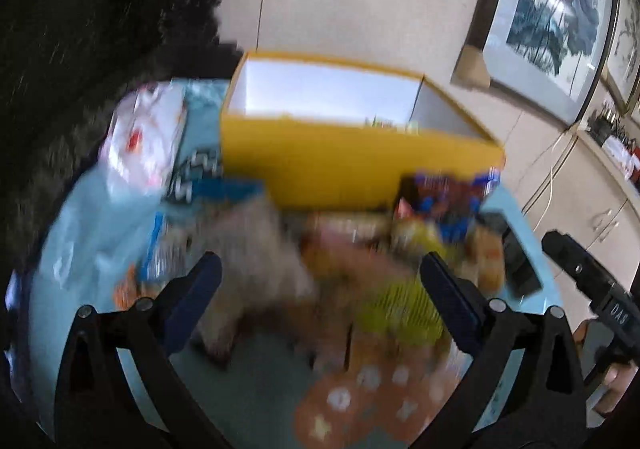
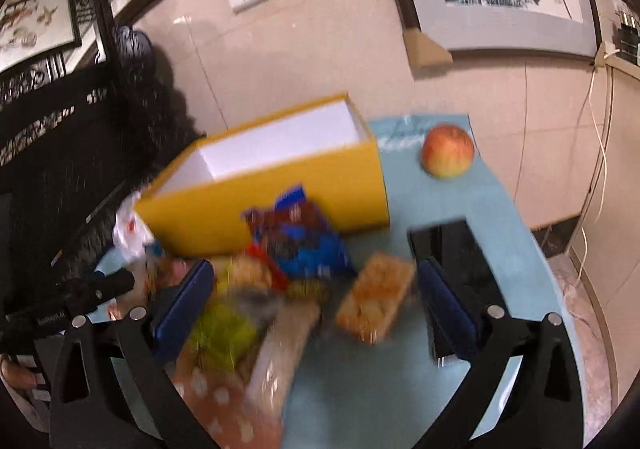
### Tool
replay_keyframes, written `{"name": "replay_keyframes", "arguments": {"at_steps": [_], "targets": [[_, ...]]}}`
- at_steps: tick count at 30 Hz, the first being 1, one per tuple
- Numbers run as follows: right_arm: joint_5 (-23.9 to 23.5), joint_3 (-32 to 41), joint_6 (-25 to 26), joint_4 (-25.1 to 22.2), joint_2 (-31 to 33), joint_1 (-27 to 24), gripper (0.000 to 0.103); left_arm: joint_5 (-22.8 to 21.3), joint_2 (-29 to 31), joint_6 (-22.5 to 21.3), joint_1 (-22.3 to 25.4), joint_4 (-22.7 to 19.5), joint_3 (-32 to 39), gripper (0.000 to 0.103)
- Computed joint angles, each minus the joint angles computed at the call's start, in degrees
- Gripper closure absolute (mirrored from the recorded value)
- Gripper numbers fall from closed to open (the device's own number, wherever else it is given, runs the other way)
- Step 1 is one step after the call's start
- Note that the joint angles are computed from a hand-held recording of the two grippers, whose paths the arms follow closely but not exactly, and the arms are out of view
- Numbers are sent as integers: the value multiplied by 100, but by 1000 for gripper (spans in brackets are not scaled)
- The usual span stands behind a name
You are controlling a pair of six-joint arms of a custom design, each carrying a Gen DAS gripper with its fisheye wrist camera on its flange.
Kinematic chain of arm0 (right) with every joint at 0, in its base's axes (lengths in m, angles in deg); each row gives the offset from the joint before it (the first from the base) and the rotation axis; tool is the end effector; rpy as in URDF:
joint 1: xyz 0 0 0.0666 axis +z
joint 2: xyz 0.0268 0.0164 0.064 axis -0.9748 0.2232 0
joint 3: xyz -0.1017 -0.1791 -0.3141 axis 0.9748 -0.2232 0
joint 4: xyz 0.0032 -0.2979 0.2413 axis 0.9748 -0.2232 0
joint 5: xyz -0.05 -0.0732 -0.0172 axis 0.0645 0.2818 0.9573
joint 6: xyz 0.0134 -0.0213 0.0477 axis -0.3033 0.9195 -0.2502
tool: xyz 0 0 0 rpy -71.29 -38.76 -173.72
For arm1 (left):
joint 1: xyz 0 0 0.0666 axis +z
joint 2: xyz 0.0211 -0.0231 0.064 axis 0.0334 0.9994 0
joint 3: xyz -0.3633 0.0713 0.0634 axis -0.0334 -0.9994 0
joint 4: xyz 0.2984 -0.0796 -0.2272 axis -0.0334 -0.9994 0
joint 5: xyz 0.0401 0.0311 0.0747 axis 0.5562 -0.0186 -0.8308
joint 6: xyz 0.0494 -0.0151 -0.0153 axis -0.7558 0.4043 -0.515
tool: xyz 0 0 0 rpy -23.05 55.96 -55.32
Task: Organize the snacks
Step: 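Carry both snacks into the yellow box and open both tools, then grasp the clear bag of white snacks with left tool while right tool grasps the blue-brown bag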
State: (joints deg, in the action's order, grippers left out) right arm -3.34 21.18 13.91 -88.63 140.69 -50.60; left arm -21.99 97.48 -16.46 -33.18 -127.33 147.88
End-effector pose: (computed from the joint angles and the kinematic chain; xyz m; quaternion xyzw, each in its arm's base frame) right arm 0.3681 0.1651 0.5570 0.2272 0.8740 0.0424 0.4275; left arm 0.4735 -0.3334 0.4968 0.1799 0.8996 -0.1628 0.3630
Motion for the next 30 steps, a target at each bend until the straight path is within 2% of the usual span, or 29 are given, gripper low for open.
{"name": "replay_keyframes", "arguments": {"at_steps": [3, 6, 11, 14, 18, 21, 24, 25, 26, 27, 28, 30], "targets": [[81, -165, -237, -256, -69, 210, 1, -298, -283, -30, -53, 122, -579, 2], [232, -287, -321, -427, -125, 387, 1, -190, -577, 35, 72, 329, -1116, 2], [267, -521, -411, -303, -252, 491, 1, -298, -701, 352, 346, 530, -1339, 2], [238, -656, -365, -78, -316, 467, 1, -204, -537, 508, 434, 461, -1096, 2], [253, -919, -207, 306, -438, 433, 1, -422, -203, 295, 340, 260, -707, 2], [38, -1157, -146, 654, -565, 345, 1, -524, 73, 201, 273, 148, -436, 2], [-114, -1133, -205, 597, -541, 290, 1, -552, 343, 188, 262, 136, -156, 3], [-98, -1150, -165, 648, -561, 310, 1, -537, 382, 201, 268, 198, -128, 6], [-69, -1158, -106, 682, -572, 338, 1, -489, 416, 216, 282, 301, -115, 20], [-9, -1148, -18, 694, -563, 376, 1, -548, 449, 228, 282, 341, -96, 40], [61, -1131, 60, 690, -546, 413, 1, -611, 464, 217, 283, 383, -101, 50], [108, -1122, 143, 700, -530, 446, 1, -575, 363, 243, 306, 624, -294, 52]]}}
